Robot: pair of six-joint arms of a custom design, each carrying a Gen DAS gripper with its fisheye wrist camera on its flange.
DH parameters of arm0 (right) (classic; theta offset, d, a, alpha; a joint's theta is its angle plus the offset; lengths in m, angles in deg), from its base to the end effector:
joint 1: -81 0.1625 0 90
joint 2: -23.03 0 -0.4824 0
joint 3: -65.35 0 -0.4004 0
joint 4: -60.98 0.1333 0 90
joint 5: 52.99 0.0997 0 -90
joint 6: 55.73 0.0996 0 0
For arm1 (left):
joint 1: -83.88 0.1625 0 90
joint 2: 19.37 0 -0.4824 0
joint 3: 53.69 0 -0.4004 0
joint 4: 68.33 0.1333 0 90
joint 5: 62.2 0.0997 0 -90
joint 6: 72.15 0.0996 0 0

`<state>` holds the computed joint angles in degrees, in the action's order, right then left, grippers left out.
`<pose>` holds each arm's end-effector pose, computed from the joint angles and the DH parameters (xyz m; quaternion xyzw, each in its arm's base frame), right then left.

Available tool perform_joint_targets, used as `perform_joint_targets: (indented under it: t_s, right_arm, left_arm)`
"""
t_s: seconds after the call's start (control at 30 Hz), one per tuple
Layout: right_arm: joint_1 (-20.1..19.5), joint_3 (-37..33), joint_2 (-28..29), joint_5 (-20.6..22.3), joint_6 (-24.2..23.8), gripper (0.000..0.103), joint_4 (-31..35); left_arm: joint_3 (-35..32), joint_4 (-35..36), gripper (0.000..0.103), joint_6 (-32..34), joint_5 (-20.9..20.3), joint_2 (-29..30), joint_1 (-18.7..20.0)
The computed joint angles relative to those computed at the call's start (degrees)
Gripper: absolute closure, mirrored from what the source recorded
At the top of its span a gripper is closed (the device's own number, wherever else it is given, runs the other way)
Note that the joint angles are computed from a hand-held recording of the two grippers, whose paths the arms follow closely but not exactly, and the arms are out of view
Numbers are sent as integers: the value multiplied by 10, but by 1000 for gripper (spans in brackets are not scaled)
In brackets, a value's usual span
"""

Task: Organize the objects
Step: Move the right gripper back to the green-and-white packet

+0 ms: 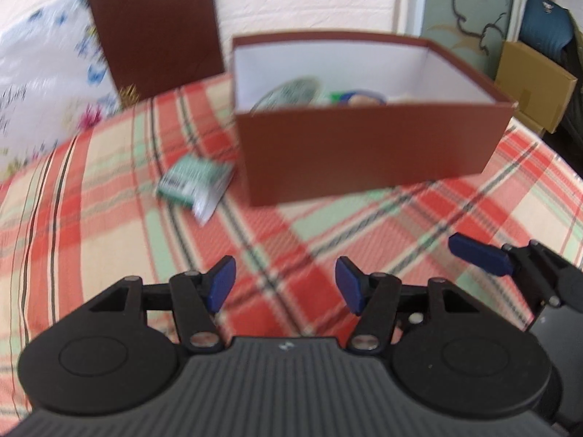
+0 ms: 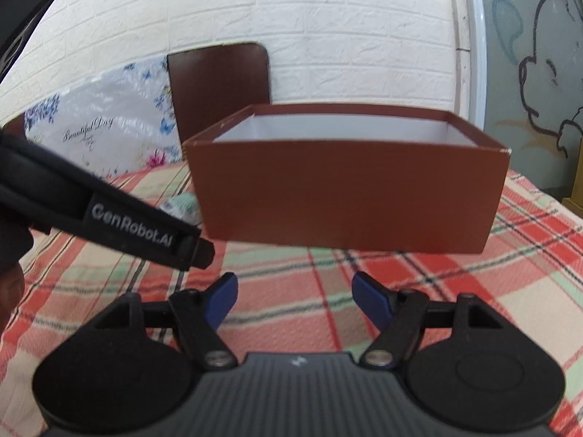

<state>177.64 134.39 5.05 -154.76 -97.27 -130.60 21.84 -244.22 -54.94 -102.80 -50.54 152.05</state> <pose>0.2104 -0.8304 0.0149 0.3273 -0.8391 0.3771 0.2158 -0.1097 -0.8358 0.1498 0.1442 0.8502 -0.3376 0.3774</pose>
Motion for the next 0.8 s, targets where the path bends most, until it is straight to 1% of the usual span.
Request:
perform_joint_targets:
  t_s: [0.2,0.33,0.47,0.63,0.8]
  right_arm:
    - [10,5,4,-20,-18,31,36]
    - [18,21,5,-27,-41,31,39]
    - [29,26,10,-37,-62,31,48]
    - [39,27,19,-48,-69,31,51]
    - [48,30,25,-56,-66,31,47]
  left_arm:
    - [47,-5,37,-38,16,-24,14]
    - [72,-30,36,-42,21,-39,22]
    - [92,-50,35,-49,16,-53,31]
    - [113,-97,29,-30,14,-65,42]
    - [127,-144,28,-2,13,-72,52]
